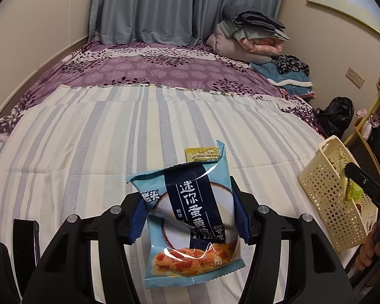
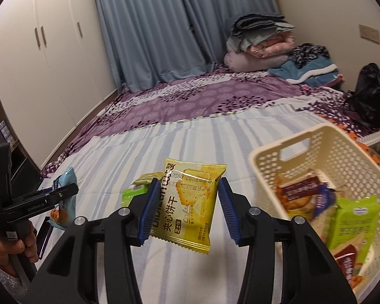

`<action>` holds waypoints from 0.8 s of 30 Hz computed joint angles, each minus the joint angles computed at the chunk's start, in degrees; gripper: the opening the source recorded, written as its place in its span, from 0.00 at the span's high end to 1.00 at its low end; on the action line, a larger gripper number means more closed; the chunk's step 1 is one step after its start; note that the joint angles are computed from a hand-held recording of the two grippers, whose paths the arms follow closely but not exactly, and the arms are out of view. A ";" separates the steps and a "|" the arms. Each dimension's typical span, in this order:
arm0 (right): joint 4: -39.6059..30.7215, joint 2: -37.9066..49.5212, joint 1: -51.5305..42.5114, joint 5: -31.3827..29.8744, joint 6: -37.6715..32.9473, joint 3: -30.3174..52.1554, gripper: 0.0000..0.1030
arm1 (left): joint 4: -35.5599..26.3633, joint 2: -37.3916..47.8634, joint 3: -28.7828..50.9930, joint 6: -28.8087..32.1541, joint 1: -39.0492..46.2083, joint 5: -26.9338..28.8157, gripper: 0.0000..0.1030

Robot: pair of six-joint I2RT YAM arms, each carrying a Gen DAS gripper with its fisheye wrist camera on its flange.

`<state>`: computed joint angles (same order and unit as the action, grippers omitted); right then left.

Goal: Organize snacks
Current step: 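Carry the yellow biscuit bag toward the basket while the left tool carries the blue bag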

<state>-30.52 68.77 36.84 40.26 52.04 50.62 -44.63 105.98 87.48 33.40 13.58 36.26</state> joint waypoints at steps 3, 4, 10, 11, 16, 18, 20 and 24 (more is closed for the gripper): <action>-4.54 -4.87 0.62 3.03 3.29 -2.09 0.54 | -0.06 -1.36 -1.03 0.29 -0.90 0.04 0.43; -6.67 -6.74 0.88 4.26 4.72 -2.71 0.54 | -0.01 -1.91 -1.56 0.45 -1.12 0.08 0.43; -17.59 -15.31 1.60 8.78 11.74 -5.35 0.54 | -0.10 -4.92 -4.01 1.13 -3.52 -0.15 0.43; -19.83 -16.74 1.77 9.51 13.36 -5.79 0.54 | -0.16 -5.43 -4.40 1.21 -4.02 -0.17 0.43; -30.82 -23.12 2.35 12.27 21.37 -7.56 0.54 | -0.40 -7.89 -6.03 1.50 -6.54 -0.54 0.43; -35.35 -25.19 2.69 13.15 24.85 -7.96 0.54 | -0.41 -9.15 -6.92 1.38 -7.69 -0.82 0.43; -38.91 -26.82 2.85 13.68 27.96 -8.39 0.54 | -0.41 -10.09 -7.57 1.30 -8.75 -0.98 0.43; -45.95 -29.22 4.53 14.53 34.58 -8.82 0.54 | -0.37 -12.04 -8.96 0.75 -10.91 -0.30 0.43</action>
<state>-76.47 39.55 41.37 54.79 86.62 41.80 -44.99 93.93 78.51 34.15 2.67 35.96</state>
